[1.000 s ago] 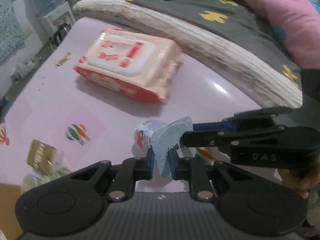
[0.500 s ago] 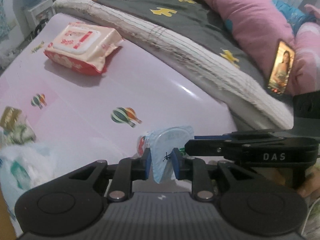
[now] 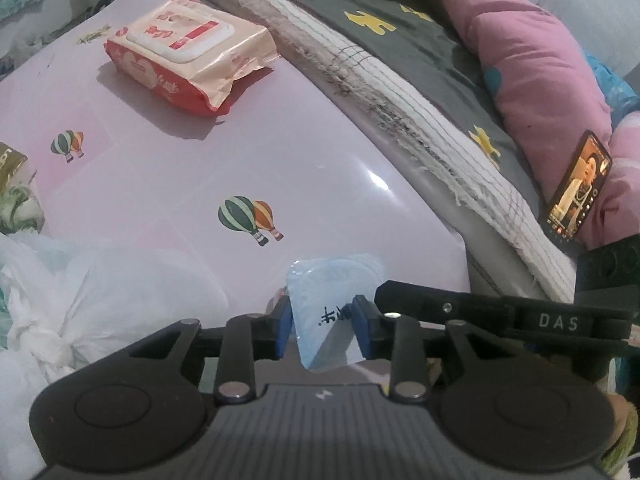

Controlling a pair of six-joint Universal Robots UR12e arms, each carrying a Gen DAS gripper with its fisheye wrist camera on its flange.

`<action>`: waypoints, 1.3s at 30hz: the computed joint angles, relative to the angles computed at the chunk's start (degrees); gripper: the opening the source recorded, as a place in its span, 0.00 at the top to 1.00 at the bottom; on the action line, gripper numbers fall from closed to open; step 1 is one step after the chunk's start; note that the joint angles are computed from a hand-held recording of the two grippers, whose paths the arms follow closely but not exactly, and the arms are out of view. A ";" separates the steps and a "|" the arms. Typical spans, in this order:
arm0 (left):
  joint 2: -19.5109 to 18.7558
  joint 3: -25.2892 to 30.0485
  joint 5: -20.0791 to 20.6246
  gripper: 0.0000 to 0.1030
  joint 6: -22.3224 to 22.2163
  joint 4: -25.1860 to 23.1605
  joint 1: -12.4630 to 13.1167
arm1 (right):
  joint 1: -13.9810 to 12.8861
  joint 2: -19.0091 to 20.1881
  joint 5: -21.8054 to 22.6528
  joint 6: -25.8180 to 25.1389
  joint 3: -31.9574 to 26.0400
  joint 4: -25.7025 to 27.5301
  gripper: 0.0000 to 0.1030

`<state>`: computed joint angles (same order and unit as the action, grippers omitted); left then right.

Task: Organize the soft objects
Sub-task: 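Lift the yogurt cup with the left tool and carry it over the box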

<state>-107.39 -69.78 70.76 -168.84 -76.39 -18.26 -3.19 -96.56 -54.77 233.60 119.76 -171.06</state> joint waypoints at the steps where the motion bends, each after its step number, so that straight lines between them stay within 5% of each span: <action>1: -0.17 0.29 0.00 0.64 -0.06 -0.53 0.01 | 0.02 0.10 0.09 -0.02 -0.08 -0.02 0.82; 24: 1.34 -0.25 -1.22 0.72 -2.30 2.61 -0.13 | 0.21 -1.54 -1.68 0.47 0.02 -1.60 0.81; 32: 5.29 -2.79 -3.42 0.72 -3.90 10.09 1.19 | 1.86 -2.95 -3.98 -3.54 -3.64 -1.76 0.81; 39: 10.77 -7.17 -2.10 0.72 -8.17 18.64 5.07 | 5.91 0.95 -1.81 -9.01 -11.57 -1.59 0.81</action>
<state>-96.62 -76.95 68.66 -177.01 -57.75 -13.19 2.72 -95.61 -56.58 224.59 108.19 -172.64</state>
